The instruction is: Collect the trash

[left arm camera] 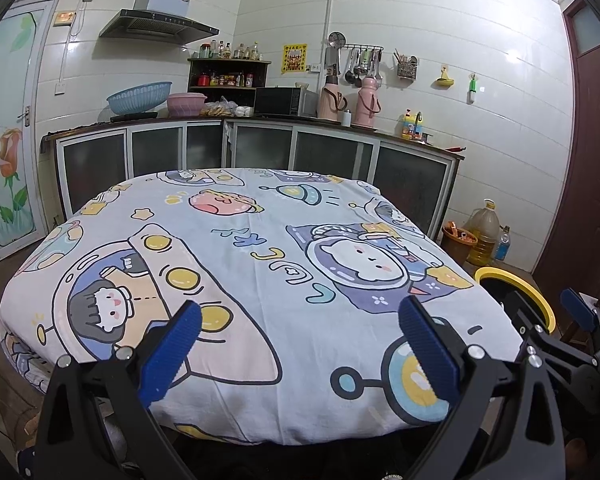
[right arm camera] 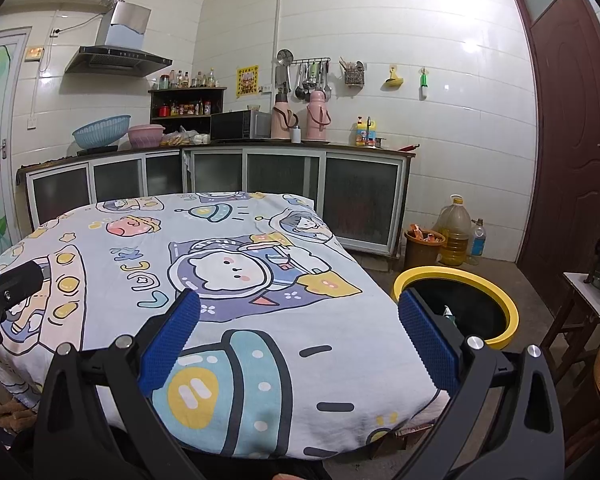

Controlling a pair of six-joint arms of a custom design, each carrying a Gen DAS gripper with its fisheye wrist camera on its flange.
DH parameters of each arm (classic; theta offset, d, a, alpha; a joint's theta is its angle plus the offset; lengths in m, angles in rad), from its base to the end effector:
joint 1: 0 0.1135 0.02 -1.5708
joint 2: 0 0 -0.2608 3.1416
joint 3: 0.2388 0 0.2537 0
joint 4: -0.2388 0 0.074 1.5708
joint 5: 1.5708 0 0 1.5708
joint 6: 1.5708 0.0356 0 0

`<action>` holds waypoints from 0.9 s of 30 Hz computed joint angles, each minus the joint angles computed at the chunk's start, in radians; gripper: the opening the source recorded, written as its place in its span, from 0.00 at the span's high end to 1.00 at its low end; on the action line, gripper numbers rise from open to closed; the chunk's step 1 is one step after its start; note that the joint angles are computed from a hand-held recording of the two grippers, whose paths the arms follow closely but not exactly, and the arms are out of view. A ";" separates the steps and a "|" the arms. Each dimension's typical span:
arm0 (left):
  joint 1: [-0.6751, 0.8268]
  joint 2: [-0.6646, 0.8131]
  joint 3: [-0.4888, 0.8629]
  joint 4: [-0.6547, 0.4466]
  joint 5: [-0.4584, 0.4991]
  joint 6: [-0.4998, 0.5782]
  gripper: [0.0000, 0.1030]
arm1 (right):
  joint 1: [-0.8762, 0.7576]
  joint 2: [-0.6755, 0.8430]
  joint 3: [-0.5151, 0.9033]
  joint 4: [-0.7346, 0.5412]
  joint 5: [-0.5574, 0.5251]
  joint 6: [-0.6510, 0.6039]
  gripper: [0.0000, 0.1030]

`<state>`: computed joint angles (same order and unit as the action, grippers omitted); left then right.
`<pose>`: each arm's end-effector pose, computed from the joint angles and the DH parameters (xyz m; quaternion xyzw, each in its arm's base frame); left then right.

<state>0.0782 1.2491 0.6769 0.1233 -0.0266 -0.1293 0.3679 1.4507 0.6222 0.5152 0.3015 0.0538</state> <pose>0.2751 0.0225 0.2303 -0.0947 0.8414 -0.0023 0.5321 0.2859 0.0989 0.1981 -0.0378 0.8036 0.0029 0.5940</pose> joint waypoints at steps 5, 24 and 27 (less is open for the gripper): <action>-0.001 -0.002 -0.001 0.001 0.000 0.000 0.08 | -0.001 0.000 0.000 -0.001 0.000 0.002 0.08; 0.010 0.012 -0.008 0.017 0.015 0.003 0.08 | 0.007 0.004 -0.001 0.001 0.010 0.008 0.08; 0.011 0.014 -0.007 0.016 0.018 0.005 0.08 | 0.007 0.005 0.000 0.000 0.010 0.008 0.08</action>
<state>0.0887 1.2630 0.6698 0.1395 -0.0087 -0.1239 0.3754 1.4556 0.6220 0.5154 0.3118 0.0615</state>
